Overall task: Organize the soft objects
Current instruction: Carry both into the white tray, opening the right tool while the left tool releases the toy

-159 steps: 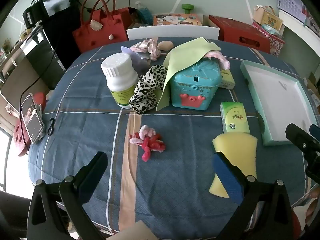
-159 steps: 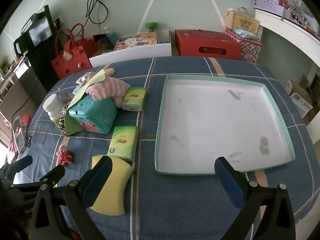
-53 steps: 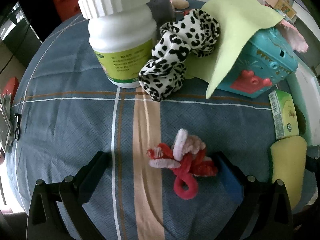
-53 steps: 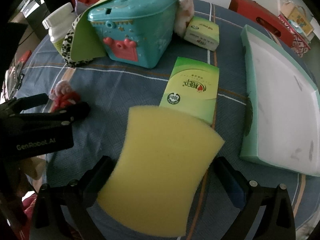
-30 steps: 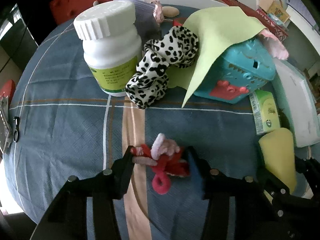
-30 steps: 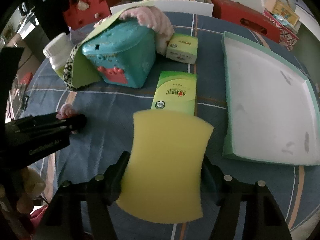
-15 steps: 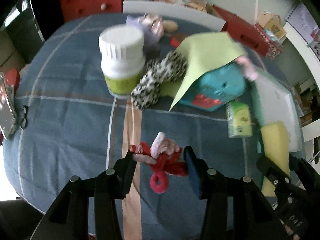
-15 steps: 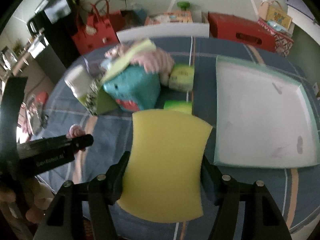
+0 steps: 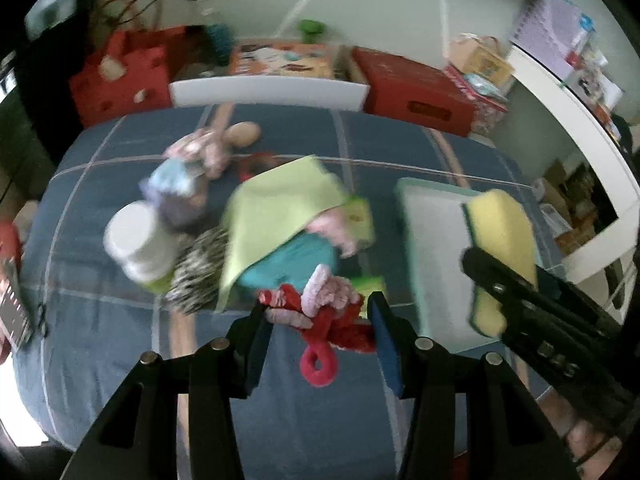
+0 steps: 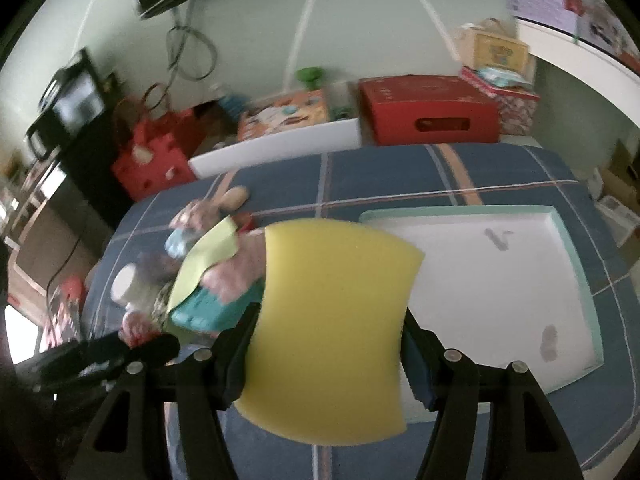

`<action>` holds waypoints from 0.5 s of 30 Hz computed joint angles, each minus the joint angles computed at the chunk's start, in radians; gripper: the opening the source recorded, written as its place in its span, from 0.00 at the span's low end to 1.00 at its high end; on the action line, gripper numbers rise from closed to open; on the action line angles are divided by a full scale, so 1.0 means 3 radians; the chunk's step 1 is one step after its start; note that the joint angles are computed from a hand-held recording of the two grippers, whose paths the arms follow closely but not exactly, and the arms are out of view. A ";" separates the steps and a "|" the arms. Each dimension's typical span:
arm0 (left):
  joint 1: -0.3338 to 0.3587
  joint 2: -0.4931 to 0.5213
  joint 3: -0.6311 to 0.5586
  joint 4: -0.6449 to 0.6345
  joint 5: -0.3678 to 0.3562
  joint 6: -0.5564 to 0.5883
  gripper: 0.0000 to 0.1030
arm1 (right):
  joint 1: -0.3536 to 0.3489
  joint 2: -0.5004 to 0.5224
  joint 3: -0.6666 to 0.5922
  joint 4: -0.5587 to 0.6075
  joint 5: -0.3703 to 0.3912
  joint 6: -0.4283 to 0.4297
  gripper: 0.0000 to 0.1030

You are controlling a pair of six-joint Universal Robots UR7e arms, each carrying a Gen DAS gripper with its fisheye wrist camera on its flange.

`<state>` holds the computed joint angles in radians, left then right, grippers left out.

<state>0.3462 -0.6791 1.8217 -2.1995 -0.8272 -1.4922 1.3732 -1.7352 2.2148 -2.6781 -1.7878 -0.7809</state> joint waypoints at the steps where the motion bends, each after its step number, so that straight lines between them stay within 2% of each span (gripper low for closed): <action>1: 0.0030 0.0077 -0.0113 -0.0030 0.0019 0.0131 0.48 | -0.0021 0.0015 -0.0044 -0.0010 -0.0005 0.0024 0.66; 6: 0.0095 0.0341 -0.0501 -0.0045 0.0027 0.0489 0.48 | -0.0134 0.0198 -0.0251 -0.0265 -0.0148 0.0189 0.66; 15: 0.0273 0.0912 -0.1223 -0.0128 -0.0108 0.1108 0.48 | -0.0551 0.0363 -0.0524 -0.0583 -0.0330 0.0456 0.66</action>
<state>0.4280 -0.4055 1.4547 -2.2379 -0.8597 -1.1599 1.2080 -1.6262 2.0575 -2.8530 -1.8867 -0.6442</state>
